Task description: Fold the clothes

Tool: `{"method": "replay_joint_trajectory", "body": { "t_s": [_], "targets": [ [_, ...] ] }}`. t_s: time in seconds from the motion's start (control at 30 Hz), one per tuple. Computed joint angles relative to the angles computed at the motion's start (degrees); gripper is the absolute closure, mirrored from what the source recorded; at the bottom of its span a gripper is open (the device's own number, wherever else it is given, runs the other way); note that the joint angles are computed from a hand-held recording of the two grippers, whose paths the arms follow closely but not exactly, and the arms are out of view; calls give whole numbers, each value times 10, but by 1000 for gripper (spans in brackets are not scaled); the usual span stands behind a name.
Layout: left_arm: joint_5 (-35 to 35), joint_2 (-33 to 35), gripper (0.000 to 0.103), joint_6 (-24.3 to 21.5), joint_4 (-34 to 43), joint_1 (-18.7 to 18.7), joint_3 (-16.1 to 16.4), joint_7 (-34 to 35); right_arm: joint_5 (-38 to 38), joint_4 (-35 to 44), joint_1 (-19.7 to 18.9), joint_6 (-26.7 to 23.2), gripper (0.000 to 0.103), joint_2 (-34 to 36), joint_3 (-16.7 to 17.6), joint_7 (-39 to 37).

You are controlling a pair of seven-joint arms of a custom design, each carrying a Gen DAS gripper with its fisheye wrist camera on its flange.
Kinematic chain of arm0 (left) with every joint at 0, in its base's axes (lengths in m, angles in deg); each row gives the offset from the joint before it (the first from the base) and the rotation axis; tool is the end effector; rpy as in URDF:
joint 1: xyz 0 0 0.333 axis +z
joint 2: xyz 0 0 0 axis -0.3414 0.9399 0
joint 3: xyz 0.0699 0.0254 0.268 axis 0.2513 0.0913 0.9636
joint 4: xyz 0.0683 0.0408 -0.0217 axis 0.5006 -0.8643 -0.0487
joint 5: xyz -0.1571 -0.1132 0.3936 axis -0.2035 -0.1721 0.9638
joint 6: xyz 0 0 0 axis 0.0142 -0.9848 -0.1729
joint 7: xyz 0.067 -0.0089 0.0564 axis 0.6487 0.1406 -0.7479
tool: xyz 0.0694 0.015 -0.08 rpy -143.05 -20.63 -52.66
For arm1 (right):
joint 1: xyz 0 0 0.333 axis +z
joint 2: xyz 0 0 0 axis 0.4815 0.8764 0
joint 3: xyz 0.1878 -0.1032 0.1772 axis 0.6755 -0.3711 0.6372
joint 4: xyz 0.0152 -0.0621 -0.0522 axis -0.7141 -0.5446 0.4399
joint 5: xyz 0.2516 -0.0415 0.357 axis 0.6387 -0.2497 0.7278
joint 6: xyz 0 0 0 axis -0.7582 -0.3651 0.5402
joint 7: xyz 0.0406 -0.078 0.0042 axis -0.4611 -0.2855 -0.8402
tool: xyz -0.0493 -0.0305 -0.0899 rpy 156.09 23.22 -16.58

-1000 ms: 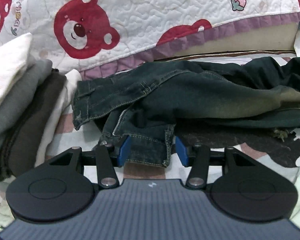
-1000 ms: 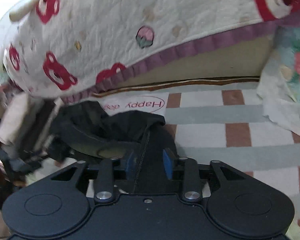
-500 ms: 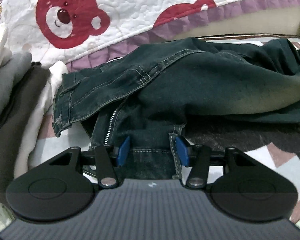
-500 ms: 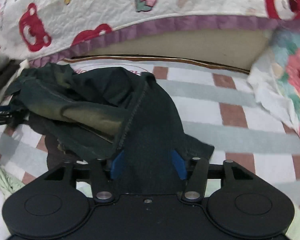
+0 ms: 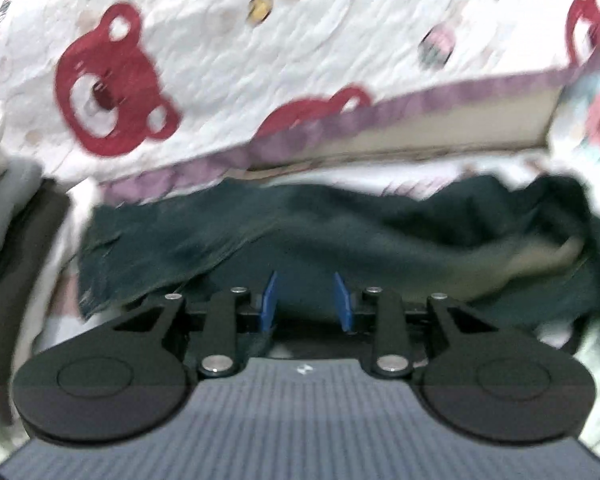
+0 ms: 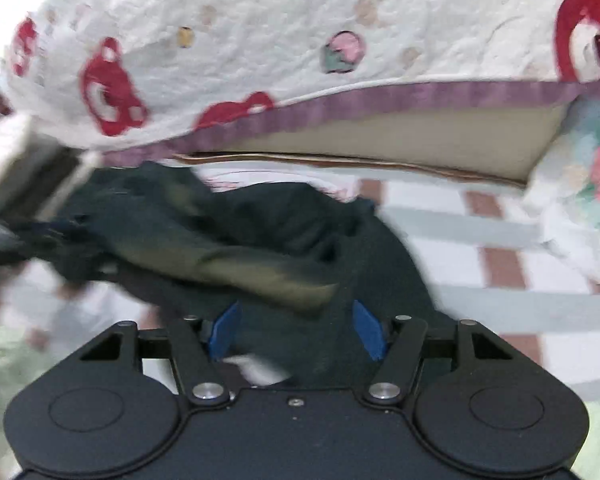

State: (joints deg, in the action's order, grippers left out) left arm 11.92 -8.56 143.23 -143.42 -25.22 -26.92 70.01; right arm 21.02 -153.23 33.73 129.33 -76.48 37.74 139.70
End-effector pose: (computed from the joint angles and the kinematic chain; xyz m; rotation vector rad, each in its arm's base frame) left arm 0.6294 -0.2202 0.4589 -1.2847 2.0902 -1.0321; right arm 0.5044 0.0621 0.4728 -1.7707 1.6898 -0.5953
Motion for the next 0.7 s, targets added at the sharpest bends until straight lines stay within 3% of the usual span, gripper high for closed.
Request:
{"method": "replay_joint_trajectory", "body": {
  "t_s": [0.07,0.13,0.2,0.23,0.27,0.37,0.53,0.6,0.67,0.7],
  "targets": [
    [-30,15,70,-15,30,2,-15,20,38,23,-20,-16,36,34,11,0],
    [18,31,69,-19,50,-17,-2,-15,16,43,-9,-13,38,77,-12,25],
    [93,46,69,-25,66,-38,20,-69,-44,63,-35,2,59,118,4,38],
    [128,53,69,-30,75,-46,30,-94,-53,74,-29,5,83,135,-9,2],
    [150,58,69,-34,81,-49,32,-109,-56,85,-25,8,96,147,-21,-37],
    [188,69,69,-48,95,-45,35,-142,1,110,-17,12,98,146,-59,-103],
    [247,95,69,-62,124,-46,48,-198,-157,182,-115,29,100,161,-30,-15],
    [261,105,69,-72,137,-48,50,-224,-181,216,-121,27,101,178,-46,-11],
    [259,113,69,-78,146,-43,42,-232,-291,253,-156,26,101,206,-28,59],
    [255,116,69,-81,149,-40,37,-234,-309,275,-152,15,100,227,-39,69]
  ]
}}
